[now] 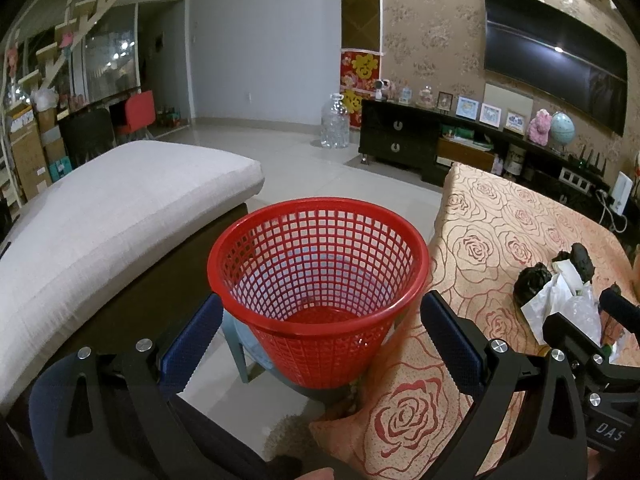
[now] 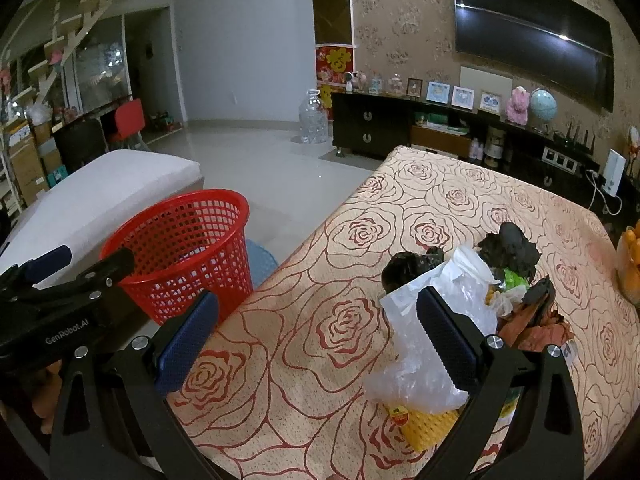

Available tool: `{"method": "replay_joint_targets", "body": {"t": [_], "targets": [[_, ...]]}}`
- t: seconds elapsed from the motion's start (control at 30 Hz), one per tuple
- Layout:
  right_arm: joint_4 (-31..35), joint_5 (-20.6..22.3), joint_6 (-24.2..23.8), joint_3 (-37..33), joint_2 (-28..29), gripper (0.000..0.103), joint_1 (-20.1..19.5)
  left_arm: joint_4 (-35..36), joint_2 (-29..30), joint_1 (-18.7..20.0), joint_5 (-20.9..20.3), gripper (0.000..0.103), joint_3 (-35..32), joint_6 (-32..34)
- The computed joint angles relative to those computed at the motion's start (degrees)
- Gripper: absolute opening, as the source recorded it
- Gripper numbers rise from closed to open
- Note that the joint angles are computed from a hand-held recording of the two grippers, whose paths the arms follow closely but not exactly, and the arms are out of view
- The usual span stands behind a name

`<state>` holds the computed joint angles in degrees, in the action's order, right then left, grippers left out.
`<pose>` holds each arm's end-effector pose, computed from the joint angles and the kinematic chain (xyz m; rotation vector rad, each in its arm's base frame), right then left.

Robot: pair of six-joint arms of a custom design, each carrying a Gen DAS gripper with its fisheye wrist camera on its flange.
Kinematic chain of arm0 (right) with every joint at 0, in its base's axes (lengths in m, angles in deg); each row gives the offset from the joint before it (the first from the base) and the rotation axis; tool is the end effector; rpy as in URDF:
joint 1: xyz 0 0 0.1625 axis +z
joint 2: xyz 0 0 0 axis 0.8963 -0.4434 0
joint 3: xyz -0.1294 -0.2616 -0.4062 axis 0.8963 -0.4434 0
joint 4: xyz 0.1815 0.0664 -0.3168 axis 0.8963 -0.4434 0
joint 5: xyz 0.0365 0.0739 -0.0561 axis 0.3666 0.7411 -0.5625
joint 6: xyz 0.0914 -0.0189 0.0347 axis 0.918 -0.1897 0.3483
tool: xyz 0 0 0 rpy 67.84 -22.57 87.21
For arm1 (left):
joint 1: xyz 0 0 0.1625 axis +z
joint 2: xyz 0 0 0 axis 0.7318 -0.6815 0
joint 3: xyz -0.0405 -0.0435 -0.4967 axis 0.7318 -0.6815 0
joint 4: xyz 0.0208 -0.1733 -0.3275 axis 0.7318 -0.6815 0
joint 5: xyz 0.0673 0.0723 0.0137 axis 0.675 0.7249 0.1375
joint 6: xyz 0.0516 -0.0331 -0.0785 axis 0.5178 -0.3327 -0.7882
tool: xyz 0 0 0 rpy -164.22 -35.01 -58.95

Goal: Collect trash

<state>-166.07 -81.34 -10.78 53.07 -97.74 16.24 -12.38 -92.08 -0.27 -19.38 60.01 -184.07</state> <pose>-0.0040 -0.6241 0.2326 0.3665 -2.1600 1.1287 -0.3327 -0.6700 -0.0812 0.5231 2.1551 -1.0723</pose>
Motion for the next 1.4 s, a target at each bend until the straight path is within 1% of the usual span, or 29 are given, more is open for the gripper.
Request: {"method": "replay_joint_targets", "body": {"t": [1.4], "targets": [[-0.98, 0.34, -0.56, 0.56, -0.11, 0.096, 0.31, -0.21, -0.27, -0.16, -0.1, 0.096, 0.32, -0.13]]}}
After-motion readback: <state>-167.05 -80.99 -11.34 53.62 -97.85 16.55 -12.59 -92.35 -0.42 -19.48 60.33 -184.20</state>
